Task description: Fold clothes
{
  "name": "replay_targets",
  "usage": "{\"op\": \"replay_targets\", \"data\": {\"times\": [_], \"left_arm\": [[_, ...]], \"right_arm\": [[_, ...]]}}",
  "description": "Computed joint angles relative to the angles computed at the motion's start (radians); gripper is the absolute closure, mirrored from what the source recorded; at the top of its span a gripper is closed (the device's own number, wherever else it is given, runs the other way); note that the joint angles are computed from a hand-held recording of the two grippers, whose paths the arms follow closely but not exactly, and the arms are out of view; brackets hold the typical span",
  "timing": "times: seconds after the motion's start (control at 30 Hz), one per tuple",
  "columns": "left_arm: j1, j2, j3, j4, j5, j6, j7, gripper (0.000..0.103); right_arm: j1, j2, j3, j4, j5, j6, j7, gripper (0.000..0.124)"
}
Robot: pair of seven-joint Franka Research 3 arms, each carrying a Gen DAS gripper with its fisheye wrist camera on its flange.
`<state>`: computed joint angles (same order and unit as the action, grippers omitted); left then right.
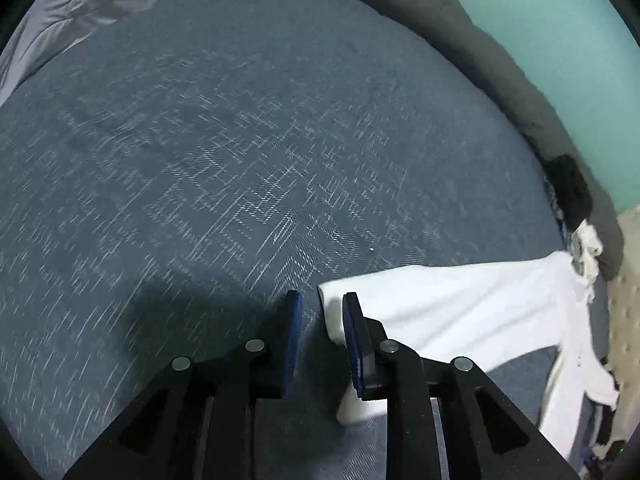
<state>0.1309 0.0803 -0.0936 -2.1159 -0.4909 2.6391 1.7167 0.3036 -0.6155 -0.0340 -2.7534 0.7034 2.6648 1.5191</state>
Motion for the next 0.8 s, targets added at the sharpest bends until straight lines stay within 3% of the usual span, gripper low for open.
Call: {"op": "replay_targets", "data": {"times": [0.13, 0.23, 0.5, 0.8], "left_arm": [[0.01, 0.033, -0.007, 0.02, -0.016, 0.021, 0.037, 0.081], [0.013, 0.04, -0.012, 0.028, -0.003, 0.029, 0.05, 0.101], [0.022, 0.048, 0.0, 0.062, 0.093, 0.075, -0.021, 0.101], [0.049, 0.131, 0.0, 0.168, 0.232, 0.02, -0.135, 0.1]], "right_arm": [[-0.008, 0.02, 0.006, 0.013, -0.016, -0.005, 0.012, 0.087], [-0.003, 0.04, 0.004, 0.023, -0.011, -0.001, 0.011, 0.087], [0.027, 0.09, 0.004, 0.055, 0.025, 0.01, -0.024, 0.087], [0.015, 0.094, 0.017, 0.064, 0.019, 0.008, -0.014, 0.087]]}}
